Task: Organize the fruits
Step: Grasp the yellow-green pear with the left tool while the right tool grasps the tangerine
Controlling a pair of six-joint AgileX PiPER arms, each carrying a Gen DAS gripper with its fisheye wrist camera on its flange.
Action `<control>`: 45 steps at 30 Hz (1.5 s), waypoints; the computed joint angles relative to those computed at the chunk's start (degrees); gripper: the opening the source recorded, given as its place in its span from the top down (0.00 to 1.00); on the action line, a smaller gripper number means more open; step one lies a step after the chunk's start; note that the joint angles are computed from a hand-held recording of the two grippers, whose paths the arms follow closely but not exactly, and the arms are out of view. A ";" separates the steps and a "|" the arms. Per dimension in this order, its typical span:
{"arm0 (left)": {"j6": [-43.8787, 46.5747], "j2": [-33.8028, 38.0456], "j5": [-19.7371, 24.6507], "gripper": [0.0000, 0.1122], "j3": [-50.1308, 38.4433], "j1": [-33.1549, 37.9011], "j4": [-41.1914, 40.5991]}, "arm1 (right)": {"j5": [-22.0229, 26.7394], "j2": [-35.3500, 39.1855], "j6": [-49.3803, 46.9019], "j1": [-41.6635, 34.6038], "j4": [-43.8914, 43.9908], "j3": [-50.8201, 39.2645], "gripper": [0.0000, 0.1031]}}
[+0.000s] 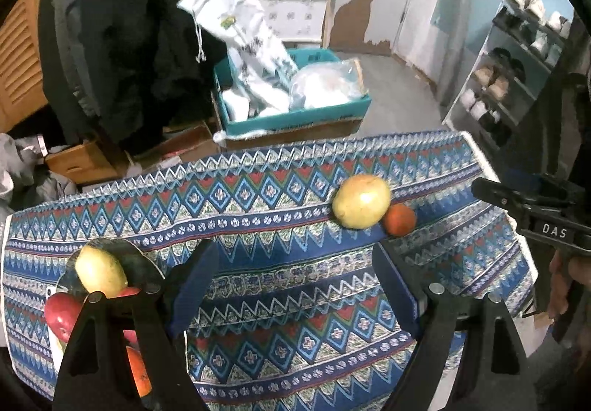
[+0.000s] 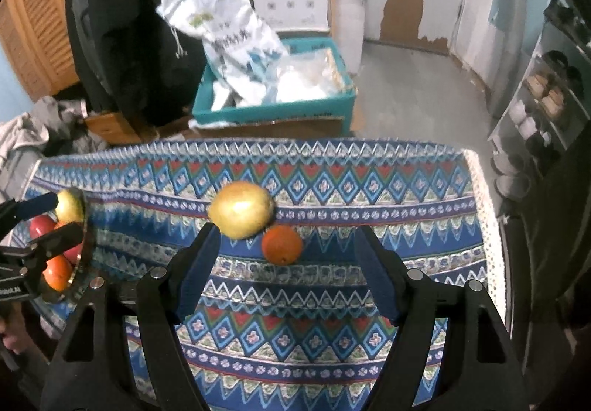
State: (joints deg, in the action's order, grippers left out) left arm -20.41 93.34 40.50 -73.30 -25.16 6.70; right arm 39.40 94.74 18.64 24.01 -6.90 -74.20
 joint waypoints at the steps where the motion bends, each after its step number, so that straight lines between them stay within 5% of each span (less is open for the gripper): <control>1: 0.30 1.19 -0.08 0.23 -0.40 0.24 -0.15 | -0.09 1.08 -0.72 -0.18 0.52 -0.33 0.27; 14: 0.76 12.94 -4.76 0.23 -3.76 2.08 -0.85 | 1.41 16.49 -10.10 -3.09 9.87 -7.02 0.27; 21: 3.51 17.02 -5.73 0.23 -5.67 1.71 -2.37 | -1.73 22.45 -13.86 -5.04 15.00 -7.04 0.27; 26: 5.67 19.10 -5.89 0.23 -7.33 1.42 -3.67 | -4.72 23.94 -15.69 -5.19 16.36 -6.27 0.28; 29: 6.57 20.01 -5.73 0.23 -8.30 1.28 -5.03 | -5.21 24.73 -16.56 -4.95 16.33 -6.90 0.37; 31: 8.08 20.34 -5.81 0.23 -8.59 1.45 -7.34 | -5.30 24.84 -18.99 -5.20 18.40 -7.23 0.54; 35: 9.67 21.20 -6.14 0.23 -9.58 0.56 -9.22 | -5.39 24.23 -12.19 -3.63 11.25 -7.11 0.54; 45: 11.71 26.11 -3.34 0.23 -17.68 -2.14 -9.66 | -7.10 18.30 -9.99 -8.97 14.31 -1.93 0.54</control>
